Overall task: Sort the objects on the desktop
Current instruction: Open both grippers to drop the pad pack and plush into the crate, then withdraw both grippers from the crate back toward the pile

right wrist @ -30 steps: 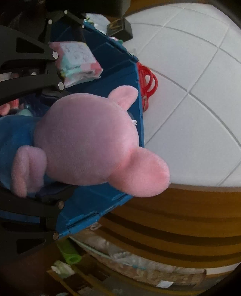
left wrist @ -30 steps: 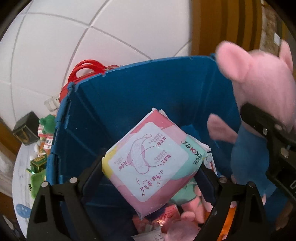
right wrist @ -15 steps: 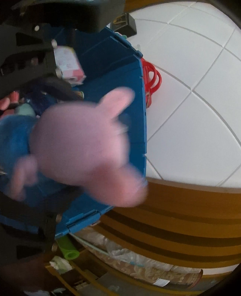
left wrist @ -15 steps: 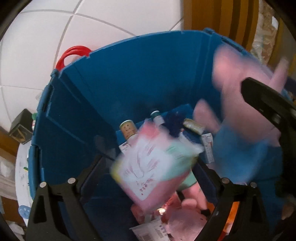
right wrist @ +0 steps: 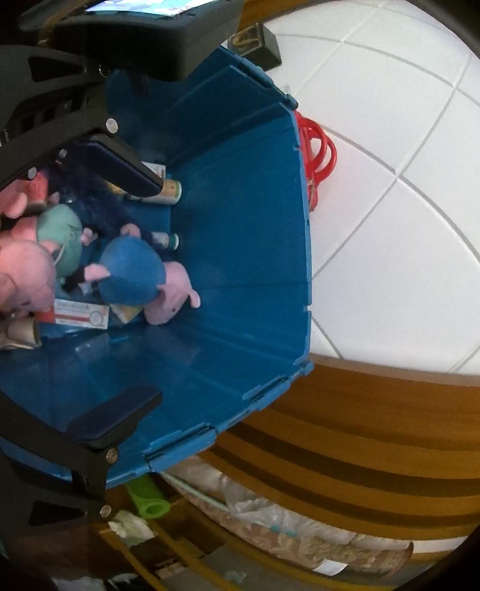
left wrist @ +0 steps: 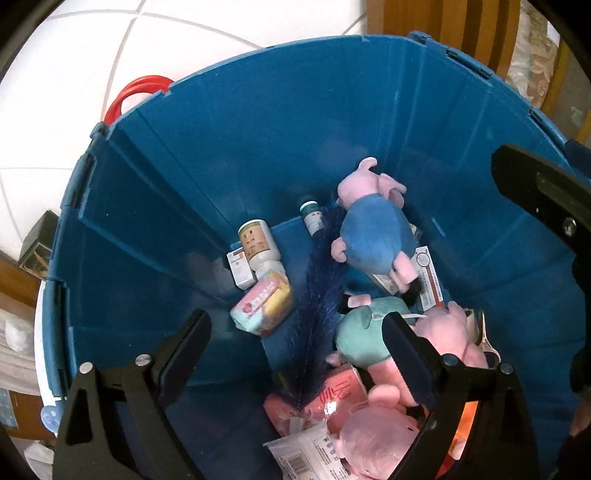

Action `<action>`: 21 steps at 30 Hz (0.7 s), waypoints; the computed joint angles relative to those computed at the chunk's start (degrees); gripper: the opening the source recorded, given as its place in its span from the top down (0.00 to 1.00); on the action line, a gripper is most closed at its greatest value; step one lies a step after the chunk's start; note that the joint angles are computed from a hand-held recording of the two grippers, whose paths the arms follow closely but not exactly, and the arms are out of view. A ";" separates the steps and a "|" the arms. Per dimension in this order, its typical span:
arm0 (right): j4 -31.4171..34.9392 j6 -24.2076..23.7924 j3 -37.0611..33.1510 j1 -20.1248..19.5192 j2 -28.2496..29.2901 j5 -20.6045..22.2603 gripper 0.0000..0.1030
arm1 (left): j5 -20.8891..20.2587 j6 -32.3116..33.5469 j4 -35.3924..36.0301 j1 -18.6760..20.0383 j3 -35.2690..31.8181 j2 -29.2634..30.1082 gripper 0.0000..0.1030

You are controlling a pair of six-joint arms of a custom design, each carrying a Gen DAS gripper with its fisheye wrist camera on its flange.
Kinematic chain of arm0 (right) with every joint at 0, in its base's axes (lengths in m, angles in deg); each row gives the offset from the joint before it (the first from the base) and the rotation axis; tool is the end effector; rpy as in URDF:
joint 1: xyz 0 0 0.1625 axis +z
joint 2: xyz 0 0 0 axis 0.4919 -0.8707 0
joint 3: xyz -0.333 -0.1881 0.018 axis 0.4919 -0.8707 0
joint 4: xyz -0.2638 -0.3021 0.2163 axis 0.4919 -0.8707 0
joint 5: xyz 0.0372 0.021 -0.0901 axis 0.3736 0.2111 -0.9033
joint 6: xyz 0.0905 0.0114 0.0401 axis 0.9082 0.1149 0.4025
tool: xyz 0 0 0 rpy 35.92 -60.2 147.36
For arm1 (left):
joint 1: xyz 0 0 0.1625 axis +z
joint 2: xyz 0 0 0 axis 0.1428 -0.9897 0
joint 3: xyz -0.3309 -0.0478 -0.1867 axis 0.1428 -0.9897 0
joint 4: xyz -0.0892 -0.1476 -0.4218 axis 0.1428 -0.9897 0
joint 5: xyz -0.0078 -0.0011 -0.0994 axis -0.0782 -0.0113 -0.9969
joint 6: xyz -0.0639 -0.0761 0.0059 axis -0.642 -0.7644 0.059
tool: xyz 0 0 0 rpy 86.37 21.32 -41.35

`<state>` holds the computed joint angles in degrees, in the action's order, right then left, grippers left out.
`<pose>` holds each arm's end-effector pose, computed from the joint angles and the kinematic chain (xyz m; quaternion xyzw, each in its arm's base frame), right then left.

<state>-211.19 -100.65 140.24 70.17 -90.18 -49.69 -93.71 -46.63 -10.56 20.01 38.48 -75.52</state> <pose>0.1704 -0.4997 0.4045 0.2740 -0.8538 0.3054 0.3203 -0.4686 -0.4822 0.0516 0.0987 0.8782 -0.1865 0.4293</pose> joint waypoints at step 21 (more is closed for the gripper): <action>3.32 3.16 0.17 0.69 -4.22 6.43 0.00 | 1.39 -2.31 -0.82 -2.54 2.01 -3.08 0.08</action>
<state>-207.87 -97.49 140.41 70.87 -94.40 -43.26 -92.32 -48.94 -11.39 17.47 40.49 -78.60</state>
